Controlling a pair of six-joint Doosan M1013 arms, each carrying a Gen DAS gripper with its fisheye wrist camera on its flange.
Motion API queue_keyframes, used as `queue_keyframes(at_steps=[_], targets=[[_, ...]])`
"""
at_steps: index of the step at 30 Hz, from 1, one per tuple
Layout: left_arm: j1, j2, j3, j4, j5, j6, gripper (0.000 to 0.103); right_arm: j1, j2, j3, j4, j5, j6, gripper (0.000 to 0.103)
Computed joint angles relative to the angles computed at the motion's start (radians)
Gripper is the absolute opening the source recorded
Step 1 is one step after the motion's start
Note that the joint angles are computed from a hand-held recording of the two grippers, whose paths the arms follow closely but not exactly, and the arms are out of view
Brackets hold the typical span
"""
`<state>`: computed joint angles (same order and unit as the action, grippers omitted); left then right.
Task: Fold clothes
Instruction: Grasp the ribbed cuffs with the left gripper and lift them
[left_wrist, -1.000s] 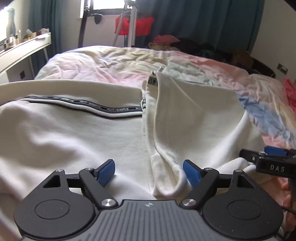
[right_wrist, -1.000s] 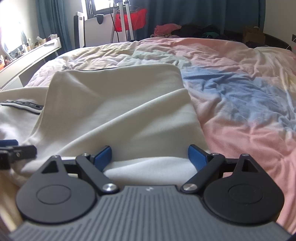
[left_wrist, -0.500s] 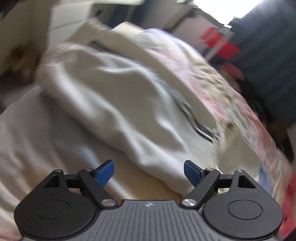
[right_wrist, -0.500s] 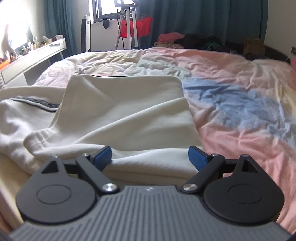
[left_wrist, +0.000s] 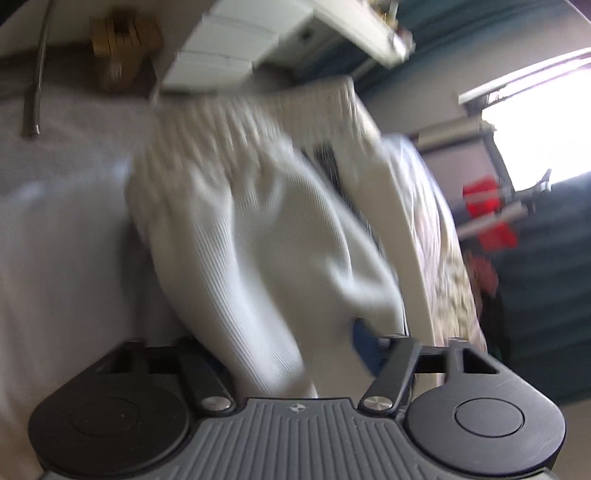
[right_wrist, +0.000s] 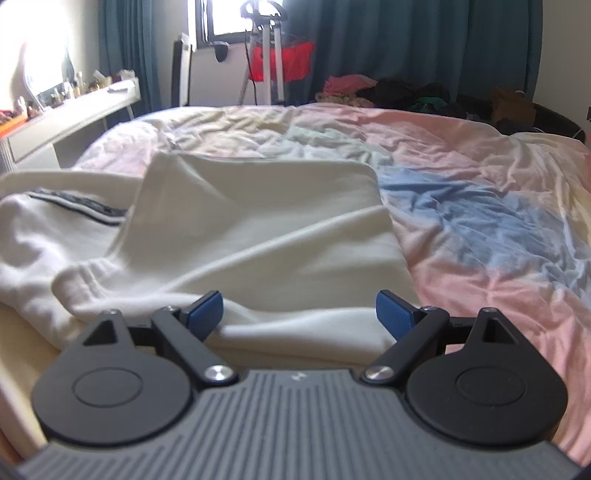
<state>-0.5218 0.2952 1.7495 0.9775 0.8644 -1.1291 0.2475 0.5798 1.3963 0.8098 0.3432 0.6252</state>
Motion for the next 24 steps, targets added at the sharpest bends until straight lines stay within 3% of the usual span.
queue_keyframes(at_steps=[2,4,7,11,16,21,24], targets=[[0.006,-0.002,0.022,0.053,0.011,-0.093,0.045,0.009,0.003,-0.002,0.032,0.0,-0.057,0.091],[0.006,-0.004,0.038,0.097,0.006,-0.165,0.032,0.019,0.009,-0.011,0.007,0.008,-0.059,0.091],[-0.012,0.004,0.013,0.116,0.066,-0.094,0.018,0.033,0.019,-0.02,-0.065,0.013,-0.042,0.091],[-0.043,0.021,-0.042,0.195,0.163,-0.002,0.014,0.027,0.062,-0.075,-0.143,0.105,0.066,0.092],[-0.074,0.086,-0.232,0.231,0.278,0.199,0.012,0.006,0.061,-0.087,-0.043,0.145,0.063,0.092],[-0.108,0.186,-0.483,0.283,0.342,0.474,0.012,-0.021,0.026,-0.06,0.104,0.094,0.054,0.092],[-0.136,0.263,-0.633,0.323,0.357,0.57,0.012,-0.044,0.008,-0.043,0.206,0.064,0.054,0.092]])
